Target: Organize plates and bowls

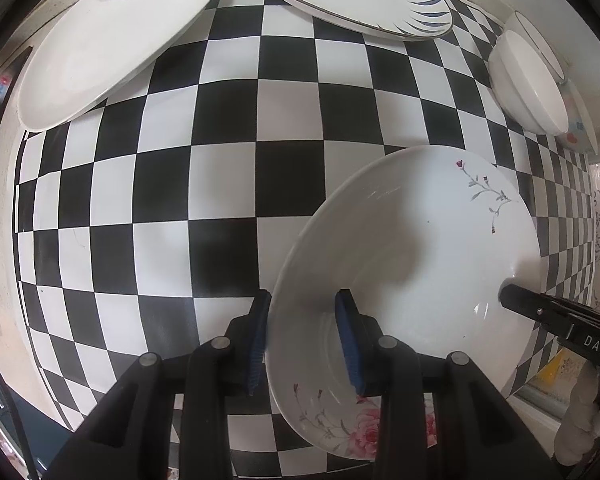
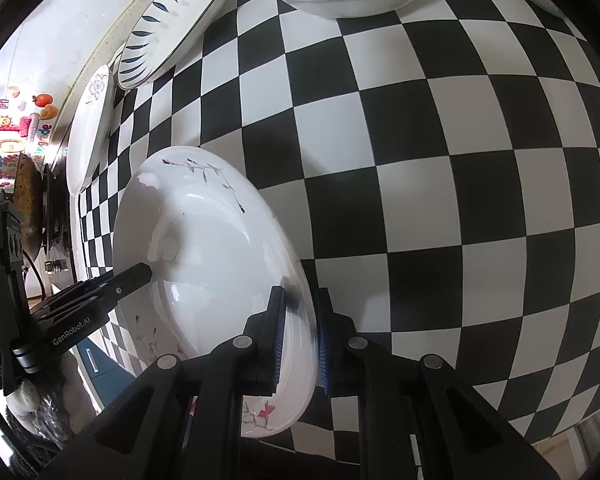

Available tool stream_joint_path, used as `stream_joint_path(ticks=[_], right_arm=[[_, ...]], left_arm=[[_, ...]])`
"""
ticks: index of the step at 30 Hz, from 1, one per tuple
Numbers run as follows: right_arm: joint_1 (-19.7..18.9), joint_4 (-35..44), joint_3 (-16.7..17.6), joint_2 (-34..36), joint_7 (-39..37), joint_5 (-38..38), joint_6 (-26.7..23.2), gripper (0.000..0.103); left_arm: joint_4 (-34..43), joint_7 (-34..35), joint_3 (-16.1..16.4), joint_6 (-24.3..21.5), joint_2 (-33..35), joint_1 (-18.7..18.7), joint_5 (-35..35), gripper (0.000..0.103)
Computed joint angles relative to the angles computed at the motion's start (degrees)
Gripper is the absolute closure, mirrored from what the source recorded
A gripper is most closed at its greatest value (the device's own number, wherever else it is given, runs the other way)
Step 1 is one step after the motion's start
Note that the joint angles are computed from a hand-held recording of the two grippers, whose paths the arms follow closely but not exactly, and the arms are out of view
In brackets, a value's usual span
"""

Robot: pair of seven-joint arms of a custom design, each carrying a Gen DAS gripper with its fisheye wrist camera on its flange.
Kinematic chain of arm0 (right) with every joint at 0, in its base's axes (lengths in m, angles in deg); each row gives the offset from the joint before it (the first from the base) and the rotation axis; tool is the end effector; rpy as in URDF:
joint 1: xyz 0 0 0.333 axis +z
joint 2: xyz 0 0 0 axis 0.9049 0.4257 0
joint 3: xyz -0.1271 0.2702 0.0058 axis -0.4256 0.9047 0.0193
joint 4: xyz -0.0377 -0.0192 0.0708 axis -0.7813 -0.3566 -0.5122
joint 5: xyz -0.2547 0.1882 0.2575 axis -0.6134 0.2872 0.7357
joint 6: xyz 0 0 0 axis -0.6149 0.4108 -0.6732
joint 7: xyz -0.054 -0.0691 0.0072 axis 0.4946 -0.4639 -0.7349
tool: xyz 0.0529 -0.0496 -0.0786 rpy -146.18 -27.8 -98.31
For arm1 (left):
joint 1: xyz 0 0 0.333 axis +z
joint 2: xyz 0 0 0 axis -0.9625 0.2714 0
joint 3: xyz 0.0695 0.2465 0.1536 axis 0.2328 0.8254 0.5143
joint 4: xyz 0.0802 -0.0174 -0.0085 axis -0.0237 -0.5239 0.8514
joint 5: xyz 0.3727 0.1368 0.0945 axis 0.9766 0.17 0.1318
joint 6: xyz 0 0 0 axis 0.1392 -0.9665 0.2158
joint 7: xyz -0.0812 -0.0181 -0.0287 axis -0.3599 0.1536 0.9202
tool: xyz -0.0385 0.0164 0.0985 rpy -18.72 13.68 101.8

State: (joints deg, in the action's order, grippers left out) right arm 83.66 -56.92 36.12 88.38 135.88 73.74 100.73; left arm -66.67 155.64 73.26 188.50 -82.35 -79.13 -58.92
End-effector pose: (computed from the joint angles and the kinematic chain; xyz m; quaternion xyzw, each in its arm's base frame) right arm 0.5058 0.2583 0.4423 -0.7154 0.6665 0.1891 0.0910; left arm 0.4382 -0.1354 0.4928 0.7676 -0.6370 0.0509 0.0494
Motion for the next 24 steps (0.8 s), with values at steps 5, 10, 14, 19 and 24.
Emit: stream_joint_path(ticks=[5, 10, 14, 19, 24], right_arm=[[-0.2, 0.6, -0.1, 0.6, 0.2, -0.1, -1.0, 0.087], [-1.1, 0.7, -0.8, -1.0, -0.5, 0.9, -1.5, 0.087], [-1.5, 3.0, -1.4, -2.3, -2.8, 2.1, -2.0, 0.064], [-0.9, 7.5, -1.2, -1.0, -7.8, 10.0, 2.8, 0.006], [0.2, 22.5, 1.5, 9.7, -7.5, 11.2, -0.1, 0.006]], left_arm=[[1.7, -1.6, -0.4, -2.3, 0.2, 0.7, 1.9, 0.073], [3.0, -4.6, -1.2, -3.8, -1.8, 1.7, 6.7, 0.072], [4.1, -5.9, -0.7, -4.2, -5.3, 2.6, 8.1, 0.072], [5.0, -7.6, 0.7, -2.8, -9.1, 4.8, 8.2, 0.065], [6.1, -8.4, 2.8, -1.7, -9.4, 8.6, 8.9, 0.064]])
